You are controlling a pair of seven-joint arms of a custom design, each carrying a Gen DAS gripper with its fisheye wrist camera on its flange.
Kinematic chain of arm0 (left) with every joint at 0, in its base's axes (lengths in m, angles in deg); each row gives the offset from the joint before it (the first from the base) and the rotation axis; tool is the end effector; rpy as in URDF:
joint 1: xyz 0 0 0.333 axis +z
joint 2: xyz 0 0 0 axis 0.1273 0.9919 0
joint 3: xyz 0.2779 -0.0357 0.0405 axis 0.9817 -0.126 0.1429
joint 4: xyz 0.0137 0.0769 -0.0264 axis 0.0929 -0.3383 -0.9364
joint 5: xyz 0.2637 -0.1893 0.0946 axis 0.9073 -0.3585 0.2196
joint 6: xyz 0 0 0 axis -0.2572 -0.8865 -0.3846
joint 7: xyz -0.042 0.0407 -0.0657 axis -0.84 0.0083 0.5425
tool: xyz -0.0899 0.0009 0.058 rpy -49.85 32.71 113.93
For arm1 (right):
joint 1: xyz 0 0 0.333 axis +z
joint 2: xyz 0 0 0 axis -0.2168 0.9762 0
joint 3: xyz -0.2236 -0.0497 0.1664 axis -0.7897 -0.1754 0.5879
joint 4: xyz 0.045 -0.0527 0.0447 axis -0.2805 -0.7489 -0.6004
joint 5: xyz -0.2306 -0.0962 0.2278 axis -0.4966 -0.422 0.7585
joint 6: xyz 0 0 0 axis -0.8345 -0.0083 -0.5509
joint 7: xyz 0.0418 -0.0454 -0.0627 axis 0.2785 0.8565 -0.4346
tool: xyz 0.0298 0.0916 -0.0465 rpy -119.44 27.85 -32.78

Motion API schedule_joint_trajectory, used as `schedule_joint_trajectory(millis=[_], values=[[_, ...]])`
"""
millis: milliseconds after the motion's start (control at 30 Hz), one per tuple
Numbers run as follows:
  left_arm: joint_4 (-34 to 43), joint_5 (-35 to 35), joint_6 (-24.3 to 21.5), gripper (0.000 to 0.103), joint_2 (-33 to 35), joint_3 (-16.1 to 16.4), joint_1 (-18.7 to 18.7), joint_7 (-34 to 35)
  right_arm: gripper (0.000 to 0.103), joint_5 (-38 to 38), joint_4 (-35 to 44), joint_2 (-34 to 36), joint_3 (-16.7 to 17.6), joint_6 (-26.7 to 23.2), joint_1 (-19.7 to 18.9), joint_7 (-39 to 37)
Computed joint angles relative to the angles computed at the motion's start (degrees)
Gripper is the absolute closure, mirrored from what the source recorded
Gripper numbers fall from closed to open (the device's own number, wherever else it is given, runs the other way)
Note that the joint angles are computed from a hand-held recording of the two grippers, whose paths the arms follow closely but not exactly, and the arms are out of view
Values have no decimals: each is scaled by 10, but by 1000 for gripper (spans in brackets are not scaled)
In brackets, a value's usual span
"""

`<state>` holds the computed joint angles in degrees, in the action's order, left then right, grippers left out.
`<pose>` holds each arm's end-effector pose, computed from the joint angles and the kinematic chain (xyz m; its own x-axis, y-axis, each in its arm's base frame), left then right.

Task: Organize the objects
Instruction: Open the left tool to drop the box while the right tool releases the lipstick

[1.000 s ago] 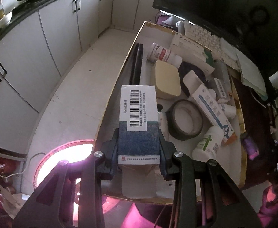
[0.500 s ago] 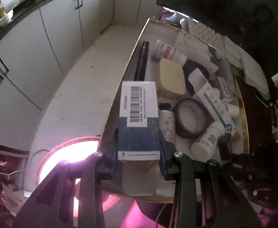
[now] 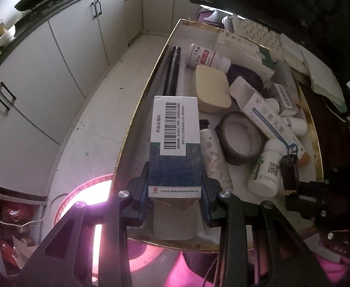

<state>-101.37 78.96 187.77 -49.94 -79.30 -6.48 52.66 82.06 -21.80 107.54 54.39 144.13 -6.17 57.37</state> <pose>0.6247 -0.2301 0.3778 0.3595 -0.9304 0.0709 -0.8220 -0.3518 -0.4478 0.7048 0.1544 0.3853 0.8443 -0.4964 -0.2020 -0.5243 -0.6867 -0.5036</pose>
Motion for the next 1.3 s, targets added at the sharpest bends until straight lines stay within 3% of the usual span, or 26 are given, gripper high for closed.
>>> schedule_joint_trajectory(millis=[233, 700, 1100, 1200, 1300], values=[[25, 55, -40, 69, 10, 20, -37, -41, 87, -1, 1, 2, 0, 2, 2, 0], [55, 67, -78, 69, 29, 19, -41, -40, 87, 4, -37, -18, -2, 26, 0, -13], [24, 45, -39, 69, 16, 11, -28, -43, 87, 13, -58, -27, -2, 51, -1, -18], [25, 51, -44, 66, 15, 15, -33, -57, 87, 21, -75, -36, 0, 61, -4, -21], [32, 71, -61, 53, 16, 23, -46, -75, 86, 29, -91, -46, 0, 74, -6, -23]])
